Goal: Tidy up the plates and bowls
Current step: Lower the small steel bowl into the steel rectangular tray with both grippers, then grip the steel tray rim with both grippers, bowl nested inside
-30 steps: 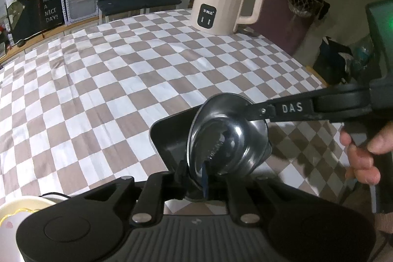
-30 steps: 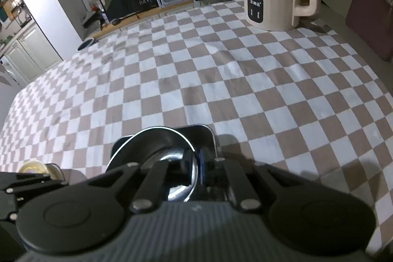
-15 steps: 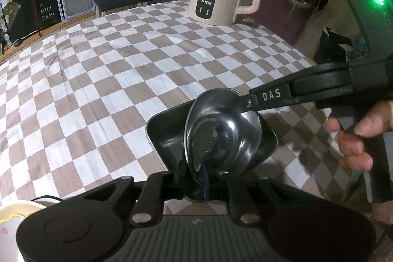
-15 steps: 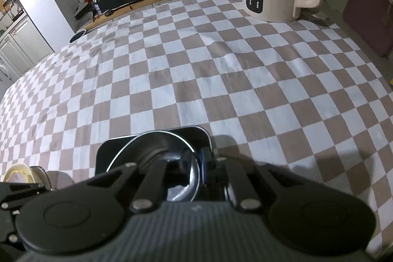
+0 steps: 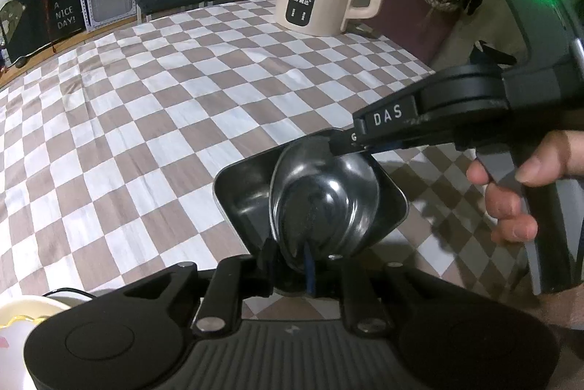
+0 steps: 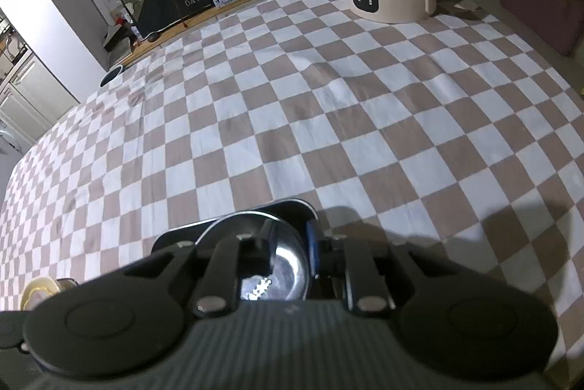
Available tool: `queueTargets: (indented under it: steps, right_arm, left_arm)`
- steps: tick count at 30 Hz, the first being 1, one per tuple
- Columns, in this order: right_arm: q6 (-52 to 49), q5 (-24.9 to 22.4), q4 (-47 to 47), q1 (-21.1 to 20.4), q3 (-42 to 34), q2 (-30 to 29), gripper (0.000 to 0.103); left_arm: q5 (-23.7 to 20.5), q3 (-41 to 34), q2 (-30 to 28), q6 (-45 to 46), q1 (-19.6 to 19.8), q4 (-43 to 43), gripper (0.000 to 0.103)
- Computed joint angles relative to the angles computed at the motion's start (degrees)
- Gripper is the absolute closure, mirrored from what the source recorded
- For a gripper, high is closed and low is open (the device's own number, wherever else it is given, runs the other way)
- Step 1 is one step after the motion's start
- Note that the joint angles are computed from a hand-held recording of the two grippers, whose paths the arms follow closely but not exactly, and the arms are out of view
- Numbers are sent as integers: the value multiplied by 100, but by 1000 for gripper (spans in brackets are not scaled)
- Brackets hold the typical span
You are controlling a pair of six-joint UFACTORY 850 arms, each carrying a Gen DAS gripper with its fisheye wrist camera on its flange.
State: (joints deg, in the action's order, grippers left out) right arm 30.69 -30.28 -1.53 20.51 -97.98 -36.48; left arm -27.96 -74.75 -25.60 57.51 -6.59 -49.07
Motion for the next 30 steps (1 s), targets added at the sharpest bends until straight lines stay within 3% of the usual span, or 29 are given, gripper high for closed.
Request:
queueTargets:
  steps: [3,10,13,21,23,25,30]
  right_arm:
    - [-30,55,99,-4,30,19,76]
    - [534,518,-201,23,305,270,44]
    - [450,657,-91,-4,393,356,40]
    - [14,593,-41,-126,566,509,41]
    - [-349,451,35,-167,526,504,47]
    - [-880,158,109,-198,380,436,63]
    - [-2325,-244,1000,-335,163,316,70]
  left_arm:
    - [-48,-1,23,-8,25,-40,83]
    - [-100,81,186,392,102,-478,67]
    - [-55,90,235,554,146,-749,62]
    - [222,-119,56,-354,192,-318,63]
    - [188,-172,0,-606,208,-151,64]
    - [127,-200,-26,-749,224,-53,64]
    - [121,-205,-26,-856,228,33,65]
